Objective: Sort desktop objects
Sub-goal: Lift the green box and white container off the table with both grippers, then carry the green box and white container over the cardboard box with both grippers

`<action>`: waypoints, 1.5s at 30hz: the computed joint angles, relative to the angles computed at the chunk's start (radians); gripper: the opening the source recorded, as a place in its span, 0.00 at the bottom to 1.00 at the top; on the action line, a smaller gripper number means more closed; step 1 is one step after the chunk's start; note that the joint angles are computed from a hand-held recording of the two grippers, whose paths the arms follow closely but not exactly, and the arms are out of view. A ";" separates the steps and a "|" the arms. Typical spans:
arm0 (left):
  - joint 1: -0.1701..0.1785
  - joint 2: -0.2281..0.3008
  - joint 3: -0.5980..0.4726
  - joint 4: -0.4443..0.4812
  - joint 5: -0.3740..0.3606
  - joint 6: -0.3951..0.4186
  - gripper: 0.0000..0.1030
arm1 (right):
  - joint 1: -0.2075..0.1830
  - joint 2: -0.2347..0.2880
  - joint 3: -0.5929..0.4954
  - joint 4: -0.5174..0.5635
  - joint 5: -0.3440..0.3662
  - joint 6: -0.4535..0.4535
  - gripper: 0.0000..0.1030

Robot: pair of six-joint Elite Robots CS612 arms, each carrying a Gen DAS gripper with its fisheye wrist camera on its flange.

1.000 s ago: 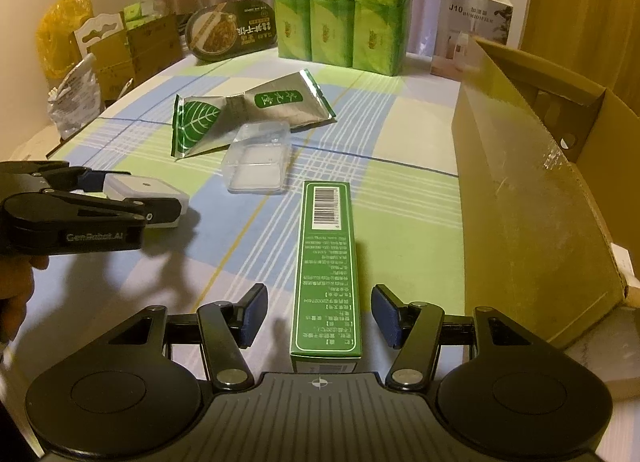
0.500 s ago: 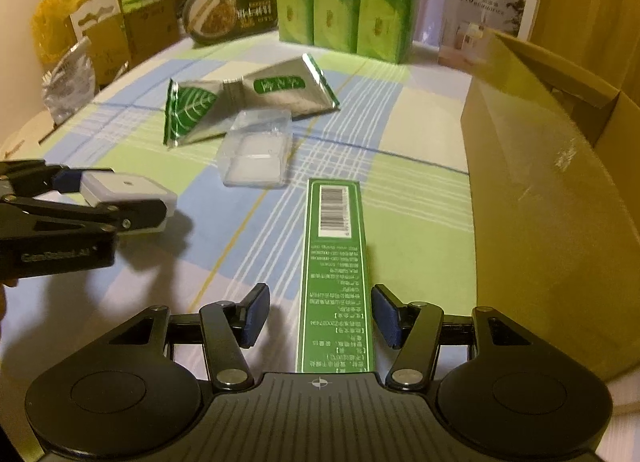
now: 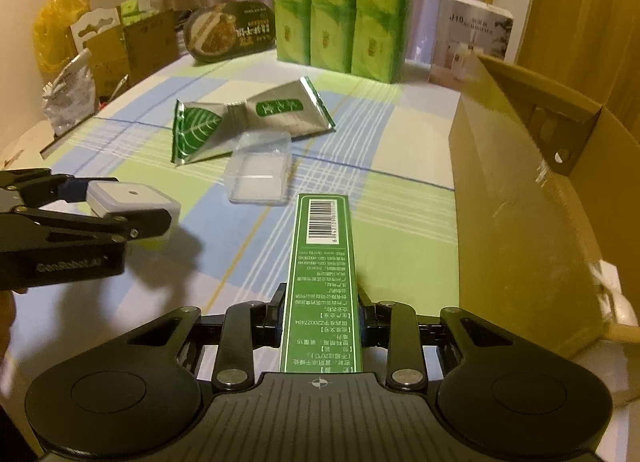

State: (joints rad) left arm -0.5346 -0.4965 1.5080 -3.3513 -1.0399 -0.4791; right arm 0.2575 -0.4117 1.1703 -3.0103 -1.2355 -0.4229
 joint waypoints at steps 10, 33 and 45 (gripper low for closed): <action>-0.019 -0.032 0.030 -0.029 0.027 -0.004 0.60 | -0.012 -0.054 0.078 -0.085 0.037 0.018 0.27; -0.081 -0.086 0.030 -0.059 0.024 0.052 0.60 | -0.064 -0.124 0.168 -0.310 0.079 0.138 0.27; -0.096 -0.071 -0.045 -0.058 -0.019 0.104 0.60 | -0.101 -0.126 0.150 -0.356 0.053 0.168 0.27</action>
State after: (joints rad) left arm -0.6305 -0.5672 1.4631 -3.4092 -1.0589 -0.3747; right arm 0.1564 -0.5381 1.3208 -3.3660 -1.1820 -0.2550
